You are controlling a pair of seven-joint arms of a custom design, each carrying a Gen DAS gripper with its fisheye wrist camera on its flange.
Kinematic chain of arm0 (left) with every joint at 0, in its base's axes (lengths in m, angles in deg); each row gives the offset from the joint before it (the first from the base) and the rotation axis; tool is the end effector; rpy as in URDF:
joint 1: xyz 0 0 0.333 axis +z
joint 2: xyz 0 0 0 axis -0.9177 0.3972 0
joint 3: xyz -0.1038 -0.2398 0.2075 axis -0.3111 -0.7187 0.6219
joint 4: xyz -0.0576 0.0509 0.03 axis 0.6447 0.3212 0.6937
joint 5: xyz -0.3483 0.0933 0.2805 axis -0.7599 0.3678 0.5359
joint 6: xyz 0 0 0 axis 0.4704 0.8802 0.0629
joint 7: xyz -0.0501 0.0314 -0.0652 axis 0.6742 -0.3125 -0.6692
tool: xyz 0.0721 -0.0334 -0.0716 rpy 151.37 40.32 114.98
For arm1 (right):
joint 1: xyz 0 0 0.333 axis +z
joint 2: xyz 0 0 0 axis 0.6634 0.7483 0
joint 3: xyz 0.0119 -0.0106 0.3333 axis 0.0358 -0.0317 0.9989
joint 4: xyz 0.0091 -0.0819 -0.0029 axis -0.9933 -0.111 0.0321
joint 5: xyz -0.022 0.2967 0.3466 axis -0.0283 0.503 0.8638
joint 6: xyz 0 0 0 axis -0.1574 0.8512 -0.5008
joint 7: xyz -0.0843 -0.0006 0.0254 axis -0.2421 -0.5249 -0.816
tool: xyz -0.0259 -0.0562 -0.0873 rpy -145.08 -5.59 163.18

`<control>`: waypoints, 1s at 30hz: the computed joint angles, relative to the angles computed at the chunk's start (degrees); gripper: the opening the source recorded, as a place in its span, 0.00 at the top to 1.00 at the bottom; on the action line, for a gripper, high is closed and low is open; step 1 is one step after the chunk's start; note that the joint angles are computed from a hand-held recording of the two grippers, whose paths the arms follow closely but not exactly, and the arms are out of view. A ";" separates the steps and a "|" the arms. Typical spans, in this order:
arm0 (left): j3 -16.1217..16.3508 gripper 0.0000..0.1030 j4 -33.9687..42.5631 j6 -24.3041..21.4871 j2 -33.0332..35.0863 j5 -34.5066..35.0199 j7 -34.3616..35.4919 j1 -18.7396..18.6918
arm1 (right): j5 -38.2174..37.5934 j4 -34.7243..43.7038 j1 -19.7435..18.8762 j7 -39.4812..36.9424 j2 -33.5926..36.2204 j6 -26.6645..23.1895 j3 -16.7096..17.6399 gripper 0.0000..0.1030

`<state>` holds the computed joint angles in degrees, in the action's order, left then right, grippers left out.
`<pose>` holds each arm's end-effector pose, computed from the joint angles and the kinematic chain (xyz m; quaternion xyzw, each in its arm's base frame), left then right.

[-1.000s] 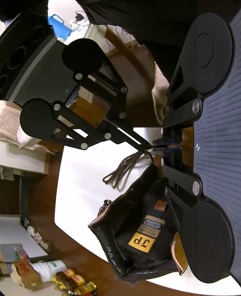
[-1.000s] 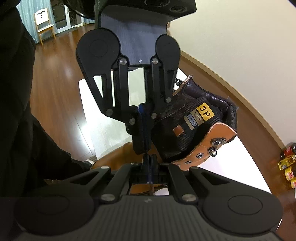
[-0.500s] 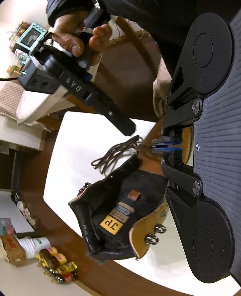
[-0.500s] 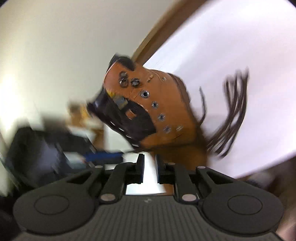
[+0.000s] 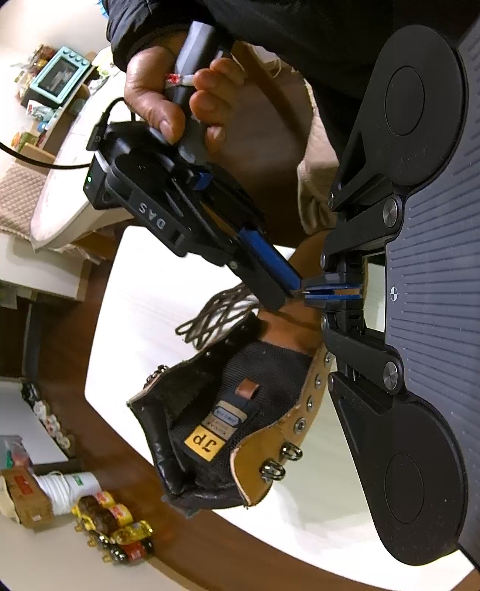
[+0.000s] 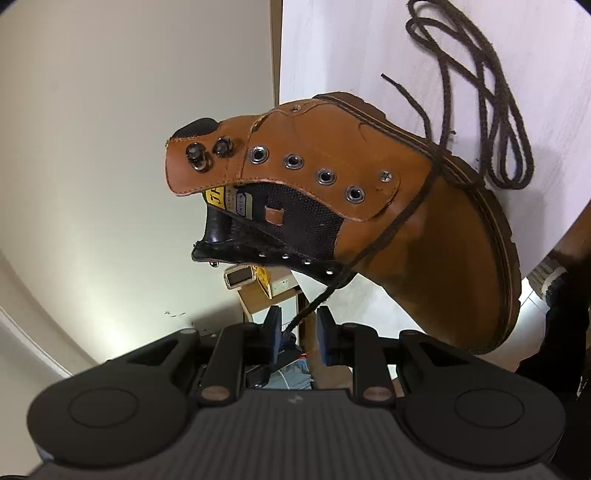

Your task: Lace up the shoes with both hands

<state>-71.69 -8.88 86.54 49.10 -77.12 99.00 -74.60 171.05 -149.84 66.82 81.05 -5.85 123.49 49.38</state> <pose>0.5657 -0.2245 0.7727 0.3122 -0.9116 0.2669 0.0152 0.5317 0.3440 0.5014 -0.3760 0.7422 0.4250 0.3565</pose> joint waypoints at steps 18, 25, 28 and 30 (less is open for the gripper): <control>1.42 0.96 -10.19 5.57 -6.79 3.28 -9.56 0.19 | -26.89 2.59 3.76 17.66 3.74 21.15 3.72 0.97; 2.22 0.96 -11.08 4.48 -7.81 1.73 -8.00 0.01 | -36.54 0.97 5.51 26.99 4.97 29.41 5.11 0.97; 2.41 0.96 -11.69 5.07 -8.26 1.66 -7.92 0.17 | -33.09 1.22 5.79 24.56 5.37 30.06 5.84 0.97; 2.37 0.92 -12.30 6.35 -8.50 2.39 -7.84 0.32 | -30.61 1.53 5.84 23.15 5.58 29.81 6.16 0.97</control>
